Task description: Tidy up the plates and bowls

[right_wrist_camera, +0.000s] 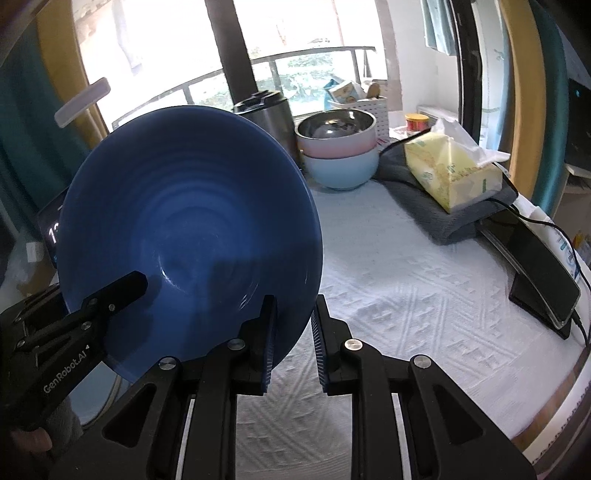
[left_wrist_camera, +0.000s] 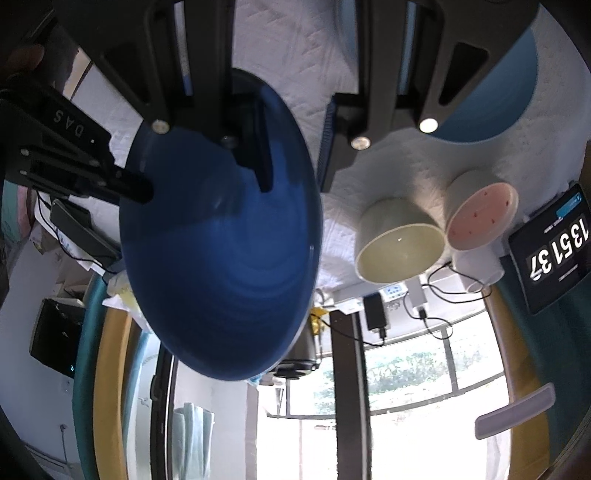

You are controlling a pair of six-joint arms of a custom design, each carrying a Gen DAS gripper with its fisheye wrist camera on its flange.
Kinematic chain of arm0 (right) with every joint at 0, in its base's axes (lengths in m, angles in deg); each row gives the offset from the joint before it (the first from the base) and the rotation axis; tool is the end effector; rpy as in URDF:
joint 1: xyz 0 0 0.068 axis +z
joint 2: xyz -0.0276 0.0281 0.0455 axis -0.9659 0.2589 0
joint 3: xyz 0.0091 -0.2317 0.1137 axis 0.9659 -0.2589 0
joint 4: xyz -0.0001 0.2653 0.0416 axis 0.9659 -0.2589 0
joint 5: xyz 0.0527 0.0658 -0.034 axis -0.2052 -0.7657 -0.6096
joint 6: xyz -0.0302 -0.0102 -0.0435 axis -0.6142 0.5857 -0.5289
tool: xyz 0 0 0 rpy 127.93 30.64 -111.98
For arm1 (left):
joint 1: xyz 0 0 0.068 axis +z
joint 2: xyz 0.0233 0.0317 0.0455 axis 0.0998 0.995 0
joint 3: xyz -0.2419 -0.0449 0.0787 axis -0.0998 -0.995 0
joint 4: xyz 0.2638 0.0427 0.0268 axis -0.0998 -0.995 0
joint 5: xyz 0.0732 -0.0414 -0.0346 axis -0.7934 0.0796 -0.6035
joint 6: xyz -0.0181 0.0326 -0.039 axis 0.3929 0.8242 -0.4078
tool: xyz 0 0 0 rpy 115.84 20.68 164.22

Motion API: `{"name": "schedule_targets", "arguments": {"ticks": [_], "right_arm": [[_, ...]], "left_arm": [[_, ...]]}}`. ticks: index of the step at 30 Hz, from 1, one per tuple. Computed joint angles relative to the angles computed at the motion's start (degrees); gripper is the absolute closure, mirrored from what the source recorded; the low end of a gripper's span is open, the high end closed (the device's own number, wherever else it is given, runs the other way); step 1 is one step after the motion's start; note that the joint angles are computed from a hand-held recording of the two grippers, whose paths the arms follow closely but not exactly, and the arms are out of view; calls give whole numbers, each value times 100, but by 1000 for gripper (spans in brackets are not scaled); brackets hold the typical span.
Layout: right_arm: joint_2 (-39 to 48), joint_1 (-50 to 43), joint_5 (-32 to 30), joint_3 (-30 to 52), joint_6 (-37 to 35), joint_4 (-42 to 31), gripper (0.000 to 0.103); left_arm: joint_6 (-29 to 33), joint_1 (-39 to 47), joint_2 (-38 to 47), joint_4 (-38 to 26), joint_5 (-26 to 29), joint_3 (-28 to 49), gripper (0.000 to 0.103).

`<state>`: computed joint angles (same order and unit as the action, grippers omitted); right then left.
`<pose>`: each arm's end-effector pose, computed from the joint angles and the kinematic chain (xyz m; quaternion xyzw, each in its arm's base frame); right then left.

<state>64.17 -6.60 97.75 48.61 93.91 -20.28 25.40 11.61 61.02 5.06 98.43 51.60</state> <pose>0.1307 0.2566 0.2366 0.2753 0.8649 -0.0182 0.4193 0.2893 0.0071 0.2570 0.3847 0.8234 -0.1796 0.3766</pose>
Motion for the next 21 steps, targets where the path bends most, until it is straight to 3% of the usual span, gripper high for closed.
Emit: {"name": "schedule_targets", "arguments": {"ticks": [21], "right_arm": [[1758,87,-70,2375,-840,-302,82]], "left_arm": [[814,1429,954,-754,563,868,78]]}}
